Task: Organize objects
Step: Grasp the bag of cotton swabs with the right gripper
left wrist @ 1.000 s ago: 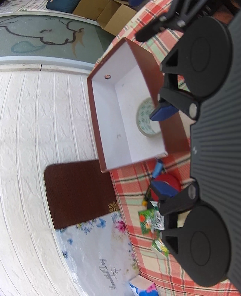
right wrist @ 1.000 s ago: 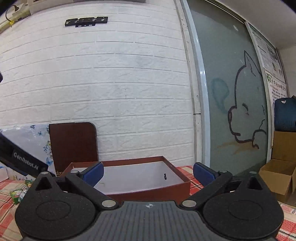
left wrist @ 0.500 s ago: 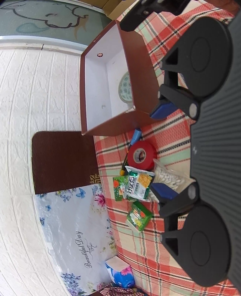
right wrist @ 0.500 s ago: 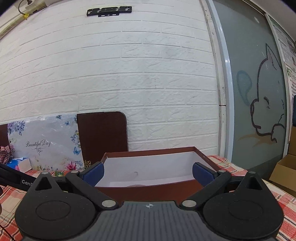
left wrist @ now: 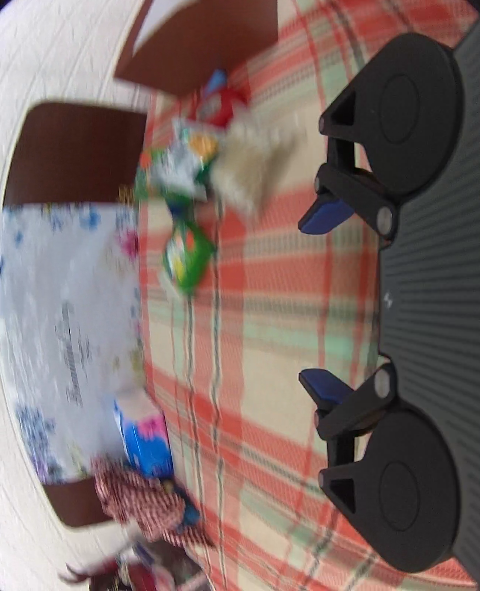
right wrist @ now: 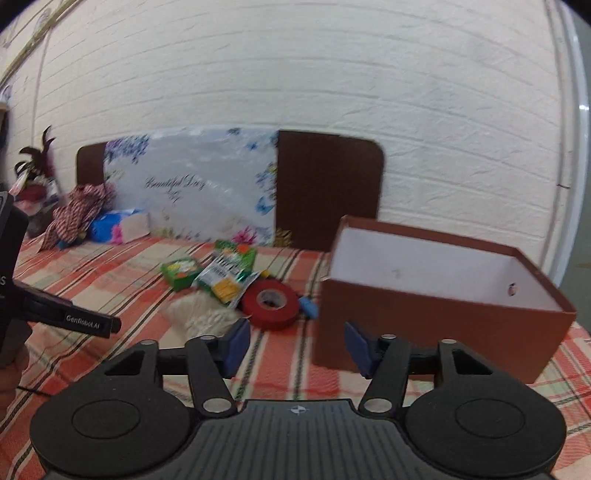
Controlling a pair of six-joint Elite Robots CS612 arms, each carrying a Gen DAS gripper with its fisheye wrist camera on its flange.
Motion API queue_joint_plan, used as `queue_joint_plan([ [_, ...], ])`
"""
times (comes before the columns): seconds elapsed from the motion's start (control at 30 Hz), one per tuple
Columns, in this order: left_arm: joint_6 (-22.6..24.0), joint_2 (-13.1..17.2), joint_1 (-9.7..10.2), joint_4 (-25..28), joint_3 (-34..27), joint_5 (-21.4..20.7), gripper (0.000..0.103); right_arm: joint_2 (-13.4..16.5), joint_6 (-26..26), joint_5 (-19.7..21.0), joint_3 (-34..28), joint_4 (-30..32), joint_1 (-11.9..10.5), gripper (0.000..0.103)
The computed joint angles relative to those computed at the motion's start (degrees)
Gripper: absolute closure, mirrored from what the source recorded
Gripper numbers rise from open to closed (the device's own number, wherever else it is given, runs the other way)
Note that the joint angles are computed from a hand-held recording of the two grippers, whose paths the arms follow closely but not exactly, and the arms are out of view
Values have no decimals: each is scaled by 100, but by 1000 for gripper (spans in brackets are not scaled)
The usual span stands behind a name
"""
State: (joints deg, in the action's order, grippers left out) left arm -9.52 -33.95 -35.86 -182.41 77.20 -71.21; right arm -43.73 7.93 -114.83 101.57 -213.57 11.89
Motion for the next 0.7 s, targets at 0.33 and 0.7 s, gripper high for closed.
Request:
queue_joint_plan([
  [0.33, -680, 247, 284, -736, -18, -265, 10, 464, 12, 1172, -1191, 1803, -144, 48],
  [0.7, -696, 277, 289, -734, -50, -380, 6, 288, 116, 1484, -826, 1766, -142, 92],
])
